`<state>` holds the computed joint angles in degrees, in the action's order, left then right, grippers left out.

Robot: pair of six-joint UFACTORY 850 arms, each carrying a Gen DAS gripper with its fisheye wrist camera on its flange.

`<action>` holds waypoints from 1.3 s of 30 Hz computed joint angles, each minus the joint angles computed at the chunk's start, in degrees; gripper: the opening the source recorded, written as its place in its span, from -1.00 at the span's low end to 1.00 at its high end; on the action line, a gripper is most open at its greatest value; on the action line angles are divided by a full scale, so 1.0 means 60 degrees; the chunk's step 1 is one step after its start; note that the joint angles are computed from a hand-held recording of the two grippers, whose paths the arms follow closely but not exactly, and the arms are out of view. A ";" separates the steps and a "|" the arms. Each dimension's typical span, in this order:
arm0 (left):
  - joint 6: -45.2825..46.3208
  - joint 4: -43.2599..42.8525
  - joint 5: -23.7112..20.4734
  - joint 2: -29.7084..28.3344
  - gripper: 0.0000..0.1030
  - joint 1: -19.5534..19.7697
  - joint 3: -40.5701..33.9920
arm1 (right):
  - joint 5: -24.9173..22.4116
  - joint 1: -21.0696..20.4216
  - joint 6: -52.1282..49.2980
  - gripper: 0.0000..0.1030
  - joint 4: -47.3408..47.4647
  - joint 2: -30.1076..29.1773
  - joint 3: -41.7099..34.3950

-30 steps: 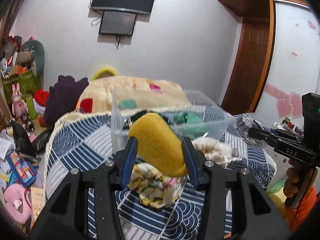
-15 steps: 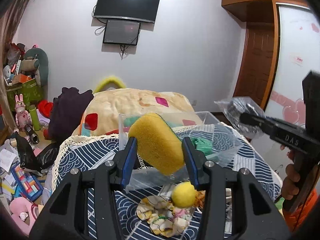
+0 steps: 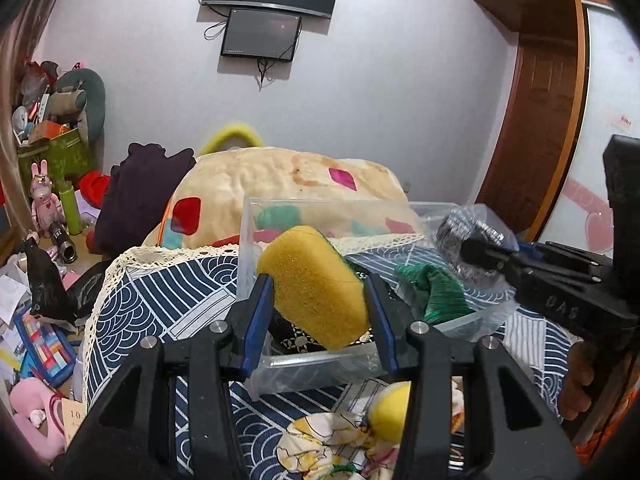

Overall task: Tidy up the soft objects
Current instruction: 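Release the yellow sponge into the box with the left gripper while the right releases the mesh pouch, then grasp the floral scrunchie with the left gripper while the right grasps the white drawstring pouch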

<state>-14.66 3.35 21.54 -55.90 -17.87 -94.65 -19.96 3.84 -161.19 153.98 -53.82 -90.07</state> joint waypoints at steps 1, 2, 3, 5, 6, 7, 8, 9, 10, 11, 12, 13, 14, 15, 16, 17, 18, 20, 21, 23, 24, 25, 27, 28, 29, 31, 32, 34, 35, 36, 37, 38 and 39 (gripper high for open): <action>0.0018 -0.0016 -0.0105 -0.0052 -0.11 -0.0007 -0.0097 | 0.0203 -0.0012 0.0220 -0.55 -0.0230 -0.0099 -0.0185; 0.0005 0.0000 -0.0247 -0.0127 -0.11 -0.0009 -0.0226 | 0.0421 -0.0015 0.0496 -0.55 -0.0495 -0.0202 -0.0360; -0.0037 0.0035 -0.0380 -0.0197 -0.11 -0.0016 -0.0343 | 0.0639 -0.0015 0.0702 -0.55 -0.0692 -0.0293 -0.0500; -0.0380 0.0364 -0.0659 -0.0357 -0.08 0.0016 -0.0594 | 0.0907 -0.0042 0.1270 -0.54 -0.1264 -0.0429 -0.0684; -0.0151 0.0137 -0.0618 -0.0369 -0.08 0.0005 -0.0594 | 0.0964 -0.0070 0.1691 -0.54 -0.1691 -0.0464 -0.0744; 0.0336 -0.0280 -0.0576 -0.0366 -0.07 -0.0021 -0.0569 | 0.0988 -0.0092 0.2117 -0.52 -0.2122 -0.0476 -0.0760; 0.0426 -0.0297 -0.0588 -0.0373 -0.06 -0.0027 -0.0573 | 0.0993 -0.0110 0.2454 -0.51 -0.2468 -0.0481 -0.0766; 0.0479 -0.0257 -0.0584 -0.0374 -0.05 -0.0038 -0.0565 | 0.0943 -0.0126 0.2465 -0.51 -0.2479 -0.0442 -0.0682; 0.0608 -0.0308 -0.0557 -0.0359 -0.02 -0.0051 -0.0527 | 0.0876 -0.0134 0.2359 -0.51 -0.2397 -0.0403 -0.0603; 0.0897 -0.0506 -0.0555 -0.0350 0.01 -0.0078 -0.0503 | 0.0844 -0.0140 0.2296 -0.51 -0.2345 -0.0368 -0.0547; 0.1105 -0.0608 -0.0577 -0.0345 0.01 -0.0101 -0.0491 | 0.0793 -0.0152 0.2297 -0.50 -0.2343 -0.0328 -0.0484; 0.1177 -0.0601 -0.0616 -0.0340 0.02 -0.0114 -0.0486 | 0.0744 -0.0171 0.2434 -0.49 -0.2479 -0.0274 -0.0401; 0.1264 -0.0648 -0.0623 -0.0334 0.04 -0.0128 -0.0473 | 0.0699 -0.0185 0.2505 -0.48 -0.2549 -0.0227 -0.0332; 0.1414 -0.0792 -0.0568 -0.0305 0.06 -0.0144 -0.0418 | 0.0640 -0.0195 0.2527 -0.44 -0.2599 -0.0172 -0.0248; 0.1337 -0.0714 -0.0562 -0.0282 0.13 -0.0142 -0.0389 | 0.0599 -0.0202 0.2624 -0.35 -0.2709 -0.0152 -0.0223; 0.1095 -0.0486 -0.0568 -0.0257 0.17 -0.0128 -0.0358 | 0.0489 -0.0222 0.2613 -0.28 -0.2699 -0.0066 -0.0094; 0.0801 -0.0235 -0.0544 -0.0216 0.17 -0.0111 -0.0303 | 0.0371 -0.0233 0.2524 -0.15 -0.2599 0.0006 0.0011; 0.0627 -0.0091 -0.0447 -0.0115 0.17 -0.0093 -0.0160 | 0.0142 -0.0255 0.2181 -0.08 -0.2282 0.0120 0.0182; 0.0599 -0.0061 -0.0382 -0.0047 0.17 -0.0088 -0.0065 | 0.0025 -0.0260 0.1882 -0.08 -0.2010 0.0226 0.0334; 0.0523 0.0024 -0.0242 0.0134 0.18 -0.0069 0.0168 | -0.0193 -0.0270 0.1555 -0.05 -0.1711 0.0412 0.0579; 0.0462 0.0083 -0.0172 0.0215 0.20 -0.0058 0.0271 | -0.0386 -0.0294 0.1465 0.03 -0.1634 0.0557 0.0777; 0.0429 0.0095 -0.0052 0.0328 0.26 -0.0046 0.0423 | -0.0524 -0.0323 0.1525 0.14 -0.1696 0.0616 0.0847; 0.0574 -0.0101 0.0243 0.0564 0.38 -0.0036 0.0756 | -0.0917 -0.0368 0.1424 0.19 -0.1608 0.0834 0.1167; 0.0660 -0.0194 0.0405 0.0692 0.45 -0.0028 0.0947 | -0.1057 -0.0383 0.1341 0.20 -0.1543 0.0904 0.1279; 0.0791 -0.0330 0.0562 0.0817 0.53 -0.0028 0.1138 | -0.1226 -0.0403 0.1287 0.20 -0.1509 0.0997 0.1432; 0.0950 -0.0521 0.0770 0.0979 0.63 -0.0032 0.1396 | -0.1457 -0.0442 0.1431 0.22 -0.1675 0.1073 0.1598; 0.0954 -0.0548 0.0886 0.1070 0.68 -0.0025 0.1565 | -0.1556 -0.0460 0.1474 0.22 -0.1736 0.1111 0.1696; 0.1014 -0.0626 0.0981 0.1183 0.74 -0.0028 0.1794 | -0.1665 -0.0463 0.1257 0.22 -0.1593 0.1171 0.1900; 0.1074 -0.0669 0.1016 0.1230 0.80 -0.0033 0.1917 | -0.1697 -0.0456 0.1095 0.22 -0.1470 0.1186 0.1970; 0.1066 -0.0626 0.1040 0.1254 0.84 -0.0035 0.2019 | -0.1740 -0.0445 0.0886 0.22 -0.1316 0.1201 0.2063; 0.1019 -0.0548 0.1040 0.1261 0.93 -0.0052 0.2093 | -0.1768 -0.0425 0.0640 0.22 -0.1125 0.1210 0.2146; 0.0968 -0.0450 0.1010 0.1243 0.94 -0.0053 0.2123 | -0.1765 -0.0396 0.0380 0.22 -0.0917 0.1207 0.2203; 0.0992 -0.0420 0.0965 0.1217 0.94 -0.0063 0.2141 | -0.1734 -0.0366 0.0220 0.22 -0.0787 0.1206 0.2235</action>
